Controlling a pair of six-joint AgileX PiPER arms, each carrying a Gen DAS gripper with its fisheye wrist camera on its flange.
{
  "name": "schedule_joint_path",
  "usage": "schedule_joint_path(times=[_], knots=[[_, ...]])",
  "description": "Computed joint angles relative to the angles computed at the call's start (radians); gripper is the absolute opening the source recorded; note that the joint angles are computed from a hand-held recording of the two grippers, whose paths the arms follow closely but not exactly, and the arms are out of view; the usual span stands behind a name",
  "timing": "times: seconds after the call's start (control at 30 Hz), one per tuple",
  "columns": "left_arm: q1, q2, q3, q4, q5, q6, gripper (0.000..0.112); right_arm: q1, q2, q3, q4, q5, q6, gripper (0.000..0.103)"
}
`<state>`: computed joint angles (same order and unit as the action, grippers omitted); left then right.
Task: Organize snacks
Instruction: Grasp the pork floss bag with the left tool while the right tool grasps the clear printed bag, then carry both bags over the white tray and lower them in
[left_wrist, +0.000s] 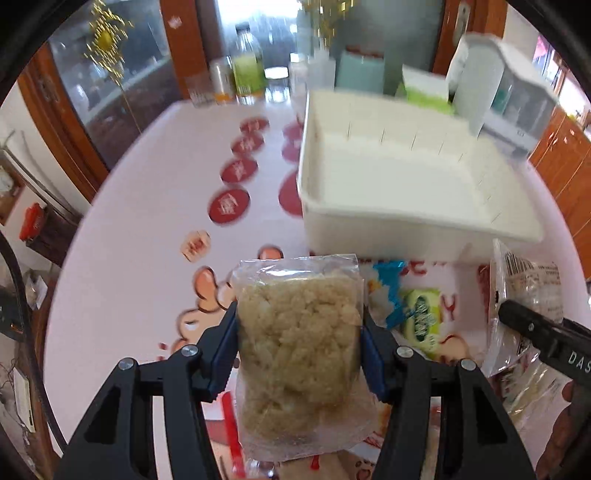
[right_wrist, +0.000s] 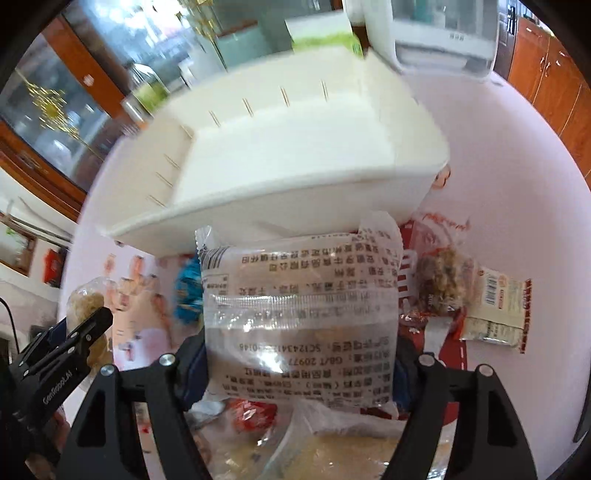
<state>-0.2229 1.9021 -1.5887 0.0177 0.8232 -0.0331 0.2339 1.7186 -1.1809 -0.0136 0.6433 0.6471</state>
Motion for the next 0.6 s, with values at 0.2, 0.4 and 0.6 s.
schedule_joint_path(times=[0.2, 0.4, 0.6], knots=[[-0.016, -0.152, -0.006, 0.011, 0.061, -0.026, 0.057, 0.031, -0.219, 0.029, -0.064, 0.037, -0.004, 0.077], [-0.067, -0.223, -0.057, 0.024, 0.131, -0.077, 0.057, 0.131, -0.328, 0.010, -0.216, 0.144, 0.027, 0.077], [-0.125, -0.280, -0.161, 0.079, 0.230, -0.131, 0.057, 0.155, -0.379, -0.042, -0.237, 0.203, -0.038, 0.077]])
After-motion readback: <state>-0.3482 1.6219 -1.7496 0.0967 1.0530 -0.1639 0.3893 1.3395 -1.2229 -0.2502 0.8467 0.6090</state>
